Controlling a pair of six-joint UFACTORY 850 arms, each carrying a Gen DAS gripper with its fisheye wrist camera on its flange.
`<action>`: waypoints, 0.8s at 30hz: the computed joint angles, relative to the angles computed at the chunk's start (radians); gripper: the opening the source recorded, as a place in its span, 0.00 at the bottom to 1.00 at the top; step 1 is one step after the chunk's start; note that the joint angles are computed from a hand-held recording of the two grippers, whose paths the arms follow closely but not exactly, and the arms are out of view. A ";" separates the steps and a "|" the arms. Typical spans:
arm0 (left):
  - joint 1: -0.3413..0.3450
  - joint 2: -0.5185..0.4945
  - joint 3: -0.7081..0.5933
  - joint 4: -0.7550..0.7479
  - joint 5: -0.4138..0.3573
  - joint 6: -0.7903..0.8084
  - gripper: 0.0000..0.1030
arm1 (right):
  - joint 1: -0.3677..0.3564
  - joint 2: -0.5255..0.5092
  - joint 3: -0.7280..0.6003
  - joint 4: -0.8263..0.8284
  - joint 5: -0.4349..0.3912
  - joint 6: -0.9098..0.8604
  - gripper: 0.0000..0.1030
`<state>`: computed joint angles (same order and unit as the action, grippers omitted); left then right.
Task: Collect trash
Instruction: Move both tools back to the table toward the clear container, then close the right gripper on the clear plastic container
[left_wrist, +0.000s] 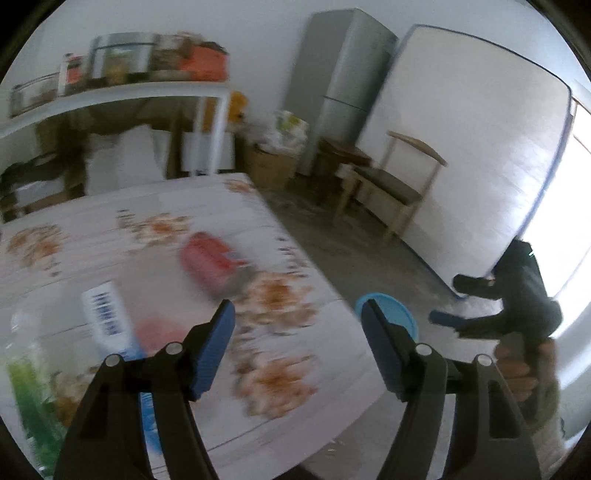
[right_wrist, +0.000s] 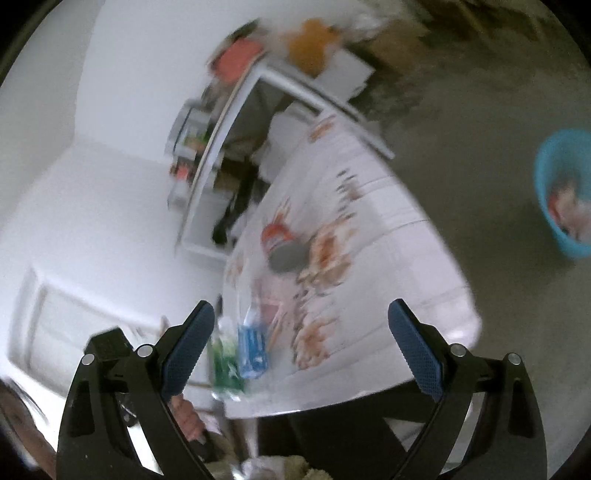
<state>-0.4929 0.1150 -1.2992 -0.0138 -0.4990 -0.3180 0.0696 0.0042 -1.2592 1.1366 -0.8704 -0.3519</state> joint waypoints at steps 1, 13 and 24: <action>0.012 0.023 0.026 0.022 0.007 -0.028 0.67 | 0.032 -0.015 -0.034 -0.043 0.005 0.010 0.89; 0.100 0.169 0.236 0.186 0.021 -0.262 0.69 | 0.447 -0.351 -0.551 -0.813 0.004 0.313 0.89; 0.068 0.155 0.290 0.368 0.023 -0.461 0.72 | 0.536 -0.635 -0.919 -1.049 -0.203 0.399 0.89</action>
